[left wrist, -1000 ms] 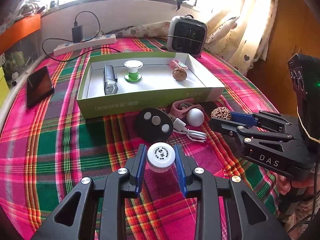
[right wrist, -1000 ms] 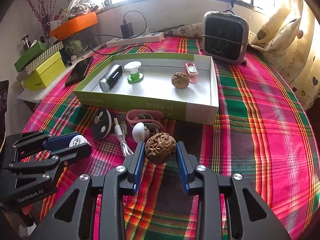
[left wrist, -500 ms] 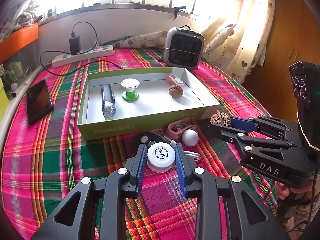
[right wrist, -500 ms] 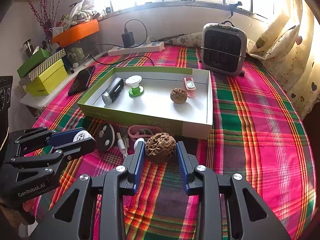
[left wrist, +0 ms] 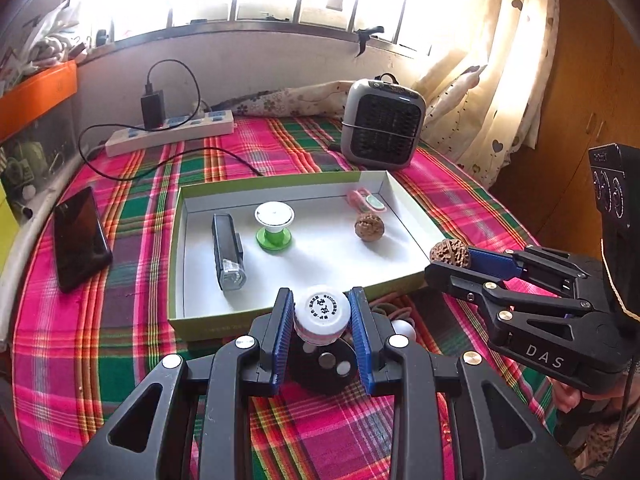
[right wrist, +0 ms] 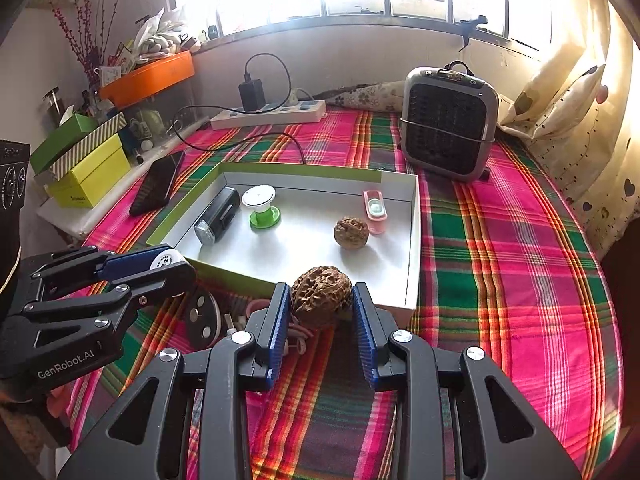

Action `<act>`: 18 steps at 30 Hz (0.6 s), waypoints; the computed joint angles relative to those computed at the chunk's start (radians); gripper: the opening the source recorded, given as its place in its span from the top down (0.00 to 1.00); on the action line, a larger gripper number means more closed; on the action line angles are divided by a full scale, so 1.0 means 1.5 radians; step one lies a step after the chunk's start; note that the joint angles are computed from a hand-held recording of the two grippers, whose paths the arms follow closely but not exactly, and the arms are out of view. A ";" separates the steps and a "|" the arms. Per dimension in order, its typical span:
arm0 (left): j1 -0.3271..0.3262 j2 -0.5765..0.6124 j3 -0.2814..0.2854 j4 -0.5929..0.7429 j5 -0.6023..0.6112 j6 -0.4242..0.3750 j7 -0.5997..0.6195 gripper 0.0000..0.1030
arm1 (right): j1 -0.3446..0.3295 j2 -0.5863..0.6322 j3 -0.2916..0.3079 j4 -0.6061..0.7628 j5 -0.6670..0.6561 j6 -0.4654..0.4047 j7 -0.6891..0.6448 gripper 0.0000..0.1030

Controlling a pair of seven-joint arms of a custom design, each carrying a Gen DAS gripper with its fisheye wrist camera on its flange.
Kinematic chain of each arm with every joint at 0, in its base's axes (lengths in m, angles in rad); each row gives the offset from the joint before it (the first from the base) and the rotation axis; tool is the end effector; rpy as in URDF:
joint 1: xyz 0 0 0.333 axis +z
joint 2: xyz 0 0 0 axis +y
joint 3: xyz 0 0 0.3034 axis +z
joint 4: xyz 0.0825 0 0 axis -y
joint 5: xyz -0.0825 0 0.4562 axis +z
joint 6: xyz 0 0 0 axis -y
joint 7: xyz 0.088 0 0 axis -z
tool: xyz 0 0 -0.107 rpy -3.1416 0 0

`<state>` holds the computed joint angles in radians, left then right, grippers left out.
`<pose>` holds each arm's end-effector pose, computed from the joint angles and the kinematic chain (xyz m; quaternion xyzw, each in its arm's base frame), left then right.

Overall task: Organize objects
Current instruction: 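Carry the white container and walnut into the white box with both tools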

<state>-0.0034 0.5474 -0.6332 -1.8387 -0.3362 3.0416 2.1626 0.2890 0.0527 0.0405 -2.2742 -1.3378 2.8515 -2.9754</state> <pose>0.6329 -0.3809 0.2997 -0.3835 0.8338 -0.3878 0.0857 0.5397 0.2398 0.3002 -0.5877 0.7125 -0.2646 0.2774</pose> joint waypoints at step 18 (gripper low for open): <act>-0.113 0.089 0.113 0.157 0.061 -0.069 -0.088 0.75 | 0.002 0.079 -0.046 0.074 0.092 0.044 -0.114 0.69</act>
